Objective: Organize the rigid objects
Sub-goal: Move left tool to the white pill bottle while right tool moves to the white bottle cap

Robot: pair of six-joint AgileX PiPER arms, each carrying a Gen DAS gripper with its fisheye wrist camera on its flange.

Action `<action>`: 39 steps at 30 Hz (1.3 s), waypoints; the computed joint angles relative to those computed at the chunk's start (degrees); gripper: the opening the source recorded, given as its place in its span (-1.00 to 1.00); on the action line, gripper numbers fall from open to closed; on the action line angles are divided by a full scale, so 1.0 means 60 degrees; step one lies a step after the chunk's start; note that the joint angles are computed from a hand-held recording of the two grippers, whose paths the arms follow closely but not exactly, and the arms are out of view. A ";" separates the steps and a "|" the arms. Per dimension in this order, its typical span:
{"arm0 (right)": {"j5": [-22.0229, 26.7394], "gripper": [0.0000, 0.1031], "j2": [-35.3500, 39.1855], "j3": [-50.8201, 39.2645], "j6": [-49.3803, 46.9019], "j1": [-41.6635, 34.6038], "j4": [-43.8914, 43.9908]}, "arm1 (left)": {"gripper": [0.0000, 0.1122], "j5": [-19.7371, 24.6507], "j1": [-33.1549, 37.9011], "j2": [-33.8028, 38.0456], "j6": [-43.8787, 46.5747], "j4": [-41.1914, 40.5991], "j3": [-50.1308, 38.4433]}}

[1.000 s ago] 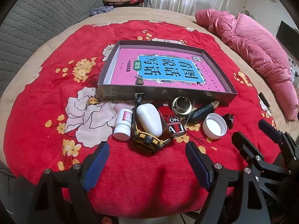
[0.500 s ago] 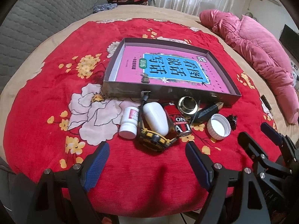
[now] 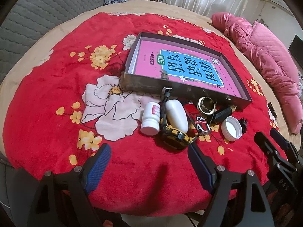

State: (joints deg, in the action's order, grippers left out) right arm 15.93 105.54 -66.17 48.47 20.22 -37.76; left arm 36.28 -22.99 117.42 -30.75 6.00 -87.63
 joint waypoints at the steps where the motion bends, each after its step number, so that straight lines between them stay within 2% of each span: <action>1: 0.0004 0.65 0.0009 -0.0002 0.0005 -0.0011 0.0016 | 0.47 -0.0016 0.0029 0.0020 0.0036 -0.0023 0.0016; 5: -0.0042 0.65 0.0060 -0.0006 -0.0099 -0.0082 0.0169 | 0.47 0.0003 0.0155 0.0201 -0.0130 0.0119 -0.0047; 9: -0.0080 0.65 0.0111 -0.0016 -0.0262 -0.0195 0.0387 | 0.46 0.0086 0.0235 0.0438 -0.0610 0.0849 -0.0233; 25: 0.0057 0.65 0.0563 -0.0353 -0.0885 -0.0666 0.1233 | 0.41 0.0747 0.0519 0.1825 0.0668 0.0345 -0.2018; 31: 0.0222 0.65 0.0857 -0.0606 -0.1585 -0.0773 0.1949 | 0.41 0.1073 0.0520 0.2121 0.0841 0.0360 -0.2524; 33: 0.0204 0.65 0.0897 -0.0624 -0.1789 -0.0767 0.2137 | 0.31 0.1057 0.0604 0.2097 0.0898 0.0153 -0.2583; 35: 0.0164 0.65 0.0898 -0.0610 -0.2033 -0.0725 0.2292 | 0.31 0.1119 0.0662 0.2138 0.0948 -0.0007 -0.2680; 39: 0.0138 0.65 0.1043 -0.0755 -0.4173 -0.0711 0.4302 | 0.30 0.1281 0.0678 0.2426 0.0993 -0.0015 -0.3079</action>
State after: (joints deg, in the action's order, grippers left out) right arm 16.76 111.80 -70.70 23.44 15.95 -11.94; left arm 43.97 -18.93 131.98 -24.80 5.91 -106.10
